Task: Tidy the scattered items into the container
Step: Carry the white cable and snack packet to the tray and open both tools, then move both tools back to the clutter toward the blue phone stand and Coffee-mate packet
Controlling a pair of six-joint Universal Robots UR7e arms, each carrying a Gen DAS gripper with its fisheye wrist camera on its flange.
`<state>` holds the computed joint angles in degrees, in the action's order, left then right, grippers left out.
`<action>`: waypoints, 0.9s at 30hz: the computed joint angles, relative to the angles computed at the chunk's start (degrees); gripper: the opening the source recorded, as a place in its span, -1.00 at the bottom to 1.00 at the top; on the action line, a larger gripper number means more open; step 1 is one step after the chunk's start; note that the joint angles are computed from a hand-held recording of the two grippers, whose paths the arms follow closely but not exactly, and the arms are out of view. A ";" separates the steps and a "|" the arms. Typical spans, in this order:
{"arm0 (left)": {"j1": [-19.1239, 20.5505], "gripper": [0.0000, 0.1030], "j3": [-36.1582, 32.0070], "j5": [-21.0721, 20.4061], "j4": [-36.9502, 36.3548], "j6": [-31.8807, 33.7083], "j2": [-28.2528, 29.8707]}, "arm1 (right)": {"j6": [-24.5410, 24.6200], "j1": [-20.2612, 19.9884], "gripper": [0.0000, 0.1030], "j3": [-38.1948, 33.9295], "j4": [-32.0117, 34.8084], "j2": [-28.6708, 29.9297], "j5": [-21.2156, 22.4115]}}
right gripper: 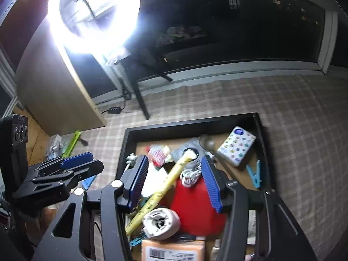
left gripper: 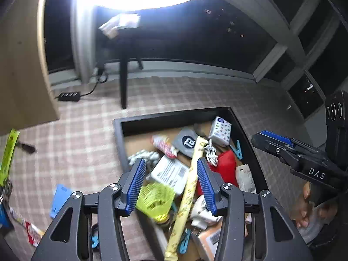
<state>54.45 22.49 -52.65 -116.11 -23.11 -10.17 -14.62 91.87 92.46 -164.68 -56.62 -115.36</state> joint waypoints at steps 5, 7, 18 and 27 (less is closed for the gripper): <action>0.05 -0.11 17.70 3.22 -6.35 -2.26 -10.16 | -0.33 1.52 0.01 0.18 1.41 1.35 0.92; 0.34 -0.11 23.43 4.08 -7.47 -4.16 -13.90 | -0.35 2.25 0.01 -0.53 3.35 2.32 1.59; 2.82 -0.11 50.91 10.31 -10.19 -13.72 -33.16 | -3.34 7.51 0.05 -7.64 12.75 12.10 2.80; 5.84 -0.11 59.69 8.57 -10.09 -15.53 -39.20 | 3.53 9.57 0.16 -17.62 24.35 22.45 2.43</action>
<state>60.29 82.18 -44.07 -126.20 -38.64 -49.37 -11.09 101.43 74.83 -140.33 -34.17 -112.93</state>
